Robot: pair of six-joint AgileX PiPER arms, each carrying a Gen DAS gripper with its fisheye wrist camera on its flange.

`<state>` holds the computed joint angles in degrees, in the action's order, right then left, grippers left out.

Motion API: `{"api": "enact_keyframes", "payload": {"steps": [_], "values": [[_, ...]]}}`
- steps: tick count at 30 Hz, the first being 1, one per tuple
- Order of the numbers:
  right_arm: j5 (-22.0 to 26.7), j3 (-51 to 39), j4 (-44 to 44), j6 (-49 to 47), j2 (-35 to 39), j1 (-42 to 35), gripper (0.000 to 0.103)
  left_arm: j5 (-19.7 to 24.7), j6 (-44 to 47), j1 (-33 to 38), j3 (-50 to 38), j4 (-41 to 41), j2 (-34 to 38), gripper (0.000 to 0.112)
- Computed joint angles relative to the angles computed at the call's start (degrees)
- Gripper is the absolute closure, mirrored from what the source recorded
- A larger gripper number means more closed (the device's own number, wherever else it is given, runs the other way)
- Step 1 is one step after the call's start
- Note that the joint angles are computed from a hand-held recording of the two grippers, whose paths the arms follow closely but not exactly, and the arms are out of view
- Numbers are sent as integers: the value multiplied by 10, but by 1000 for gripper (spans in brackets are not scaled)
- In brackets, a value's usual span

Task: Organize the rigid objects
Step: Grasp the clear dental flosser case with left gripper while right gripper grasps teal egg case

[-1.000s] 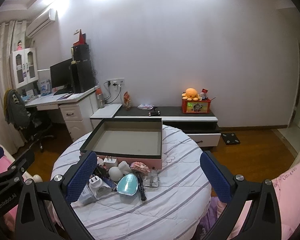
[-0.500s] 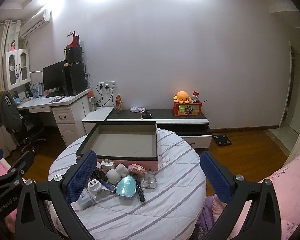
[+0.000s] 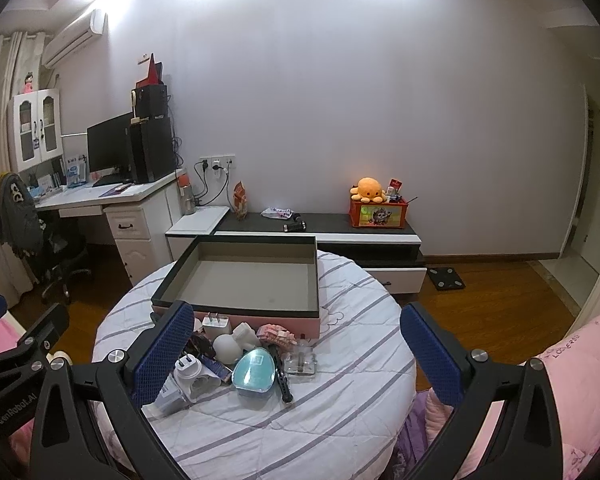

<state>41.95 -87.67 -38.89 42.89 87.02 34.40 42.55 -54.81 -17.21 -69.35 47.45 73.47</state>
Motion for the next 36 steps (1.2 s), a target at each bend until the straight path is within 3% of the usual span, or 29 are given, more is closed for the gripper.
{"api": "enact_keyframes", "payload": {"steps": [5,13,20,29,36], "values": [[-18,5,26,-18,17,-16,0,-35,17,24,19,-22,15,9],[-53,13,155,-128,75,-70,0,-124,54,80,84,-70,55,9],[-54,2,220,-190,138,-95,0,-186,83,108,108,-102,110,9],[-42,-40,262,-236,210,-97,0,-189,70,122,71,-114,192,9],[-32,-81,288,-267,248,-91,10,-199,57,134,37,-131,241,9]]}}
